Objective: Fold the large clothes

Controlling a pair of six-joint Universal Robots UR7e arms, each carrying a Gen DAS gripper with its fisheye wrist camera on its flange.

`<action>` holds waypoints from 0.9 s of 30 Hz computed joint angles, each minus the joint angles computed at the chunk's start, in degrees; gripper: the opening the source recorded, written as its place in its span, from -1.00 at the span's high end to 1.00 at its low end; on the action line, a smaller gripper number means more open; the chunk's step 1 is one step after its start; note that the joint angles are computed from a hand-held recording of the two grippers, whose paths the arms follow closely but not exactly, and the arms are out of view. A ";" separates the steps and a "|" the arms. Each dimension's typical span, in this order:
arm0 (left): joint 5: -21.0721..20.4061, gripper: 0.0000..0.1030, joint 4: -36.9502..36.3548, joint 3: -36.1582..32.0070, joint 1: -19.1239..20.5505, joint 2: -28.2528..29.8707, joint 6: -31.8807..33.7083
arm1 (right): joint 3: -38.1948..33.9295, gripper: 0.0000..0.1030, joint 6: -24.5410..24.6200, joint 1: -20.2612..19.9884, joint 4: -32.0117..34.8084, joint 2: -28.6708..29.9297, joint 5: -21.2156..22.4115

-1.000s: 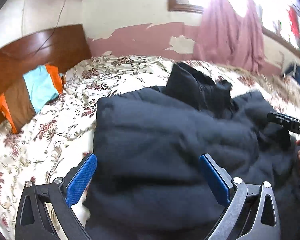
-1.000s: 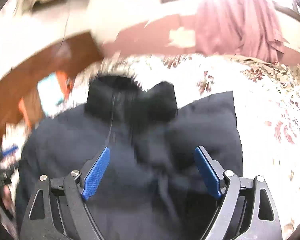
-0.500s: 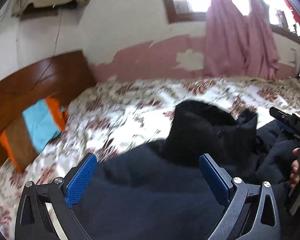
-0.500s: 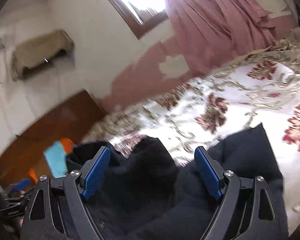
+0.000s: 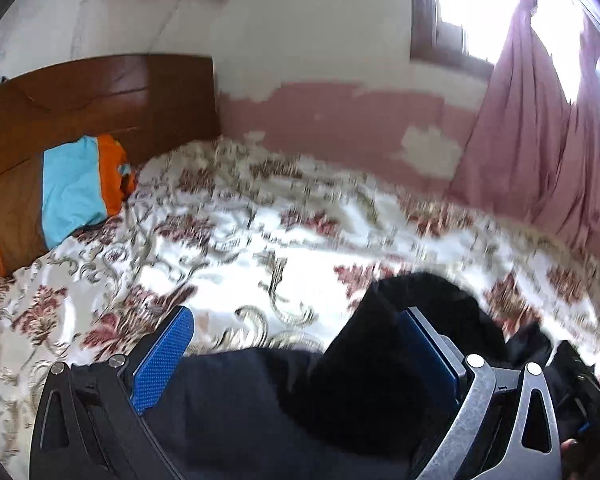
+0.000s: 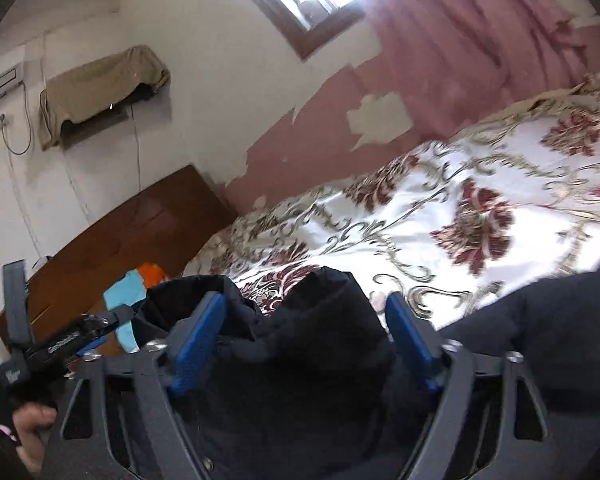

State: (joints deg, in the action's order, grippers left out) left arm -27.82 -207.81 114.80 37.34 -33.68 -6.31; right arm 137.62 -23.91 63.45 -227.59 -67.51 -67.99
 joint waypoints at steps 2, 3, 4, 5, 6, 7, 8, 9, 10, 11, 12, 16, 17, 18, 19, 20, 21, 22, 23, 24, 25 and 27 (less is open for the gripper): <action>-1.03 -0.99 -3.71 -1.23 0.31 1.19 3.42 | -1.40 0.06 0.58 0.63 3.50 0.14 -2.59; -1.51 -0.99 -3.68 -1.46 0.33 1.31 3.74 | -1.88 0.11 0.71 1.11 4.67 0.20 -4.32; -2.13 -0.99 -2.84 -2.16 0.58 1.52 4.02 | -1.95 0.24 0.76 1.24 5.02 0.23 -4.77; -2.70 -0.99 -1.56 -2.67 0.82 1.60 4.14 | -1.86 0.35 0.80 1.37 4.80 0.30 -4.94; -2.87 -0.99 -0.22 -3.01 0.80 1.66 3.97 | -1.72 0.43 0.45 1.67 4.44 0.38 -5.44; -3.11 -0.98 2.18 -3.36 0.86 1.67 3.80 | -1.55 0.59 -0.17 2.46 3.95 0.42 -6.88; -3.92 -0.82 2.67 -3.45 0.98 1.72 4.69 | -1.28 0.71 -0.66 2.92 3.23 0.39 -7.92; -5.05 -0.63 1.98 -3.39 1.14 1.89 6.15 | -1.02 0.73 -1.28 3.53 2.81 0.27 -9.07; -5.89 -0.14 0.87 -3.09 1.17 1.98 7.10 | -0.65 0.76 -1.51 4.05 3.05 -0.25 -10.22; -7.47 0.26 0.21 -2.60 1.46 1.63 7.36 | -0.04 0.79 -1.29 4.02 3.36 -1.00 -10.29; -9.38 0.43 -0.23 -2.09 1.82 1.22 7.17 | 0.61 0.80 -1.20 3.88 3.99 -1.93 -9.83; -12.11 0.86 -0.46 0.27 2.16 -0.78 3.87 | 3.17 0.86 -3.54 4.59 6.69 -5.77 -13.58; -12.33 0.88 -0.04 0.88 2.00 -1.27 2.84 | 3.66 0.87 -4.03 4.67 8.02 -6.92 -14.06; -12.88 0.88 0.36 2.30 1.61 -2.29 1.17 | 4.34 0.87 -4.94 5.05 9.78 -8.66 -15.10; -13.37 0.89 1.05 4.06 0.96 -3.51 -0.30 | 5.22 0.87 -7.62 6.41 10.61 -10.42 -17.64; -13.30 0.90 1.03 5.84 0.14 -4.40 -0.96 | 5.76 0.88 -10.28 8.06 9.40 -10.66 -20.89; -12.81 0.90 1.61 7.07 -0.46 -5.05 -1.78 | 6.50 0.88 -15.12 10.78 5.79 -9.91 -26.54; -12.63 0.90 3.15 8.84 -1.18 -6.25 -3.29 | 6.88 0.88 -19.23 12.99 1.47 -8.23 -31.32; -12.94 0.91 3.69 10.35 -1.59 -7.20 -4.09 | 7.06 0.88 -23.65 15.08 -1.79 -6.64 -36.39; -13.16 0.91 4.83 12.03 -2.01 -8.26 -5.20 | 7.50 0.88 -26.32 16.09 -2.66 -6.51 -39.34; -13.69 0.91 5.49 13.48 -2.20 -9.17 -6.39 | 8.28 0.88 -28.10 16.11 -1.12 -7.56 -40.37; -13.91 0.91 6.96 15.30 -2.51 -10.17 -8.03 | 9.71 0.88 -30.05 15.61 6.47 -12.53 -40.37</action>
State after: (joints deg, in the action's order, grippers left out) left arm -41.73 -200.85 130.10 34.83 -43.84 -14.34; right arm 147.33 -53.96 79.06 -221.11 -80.04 -108.36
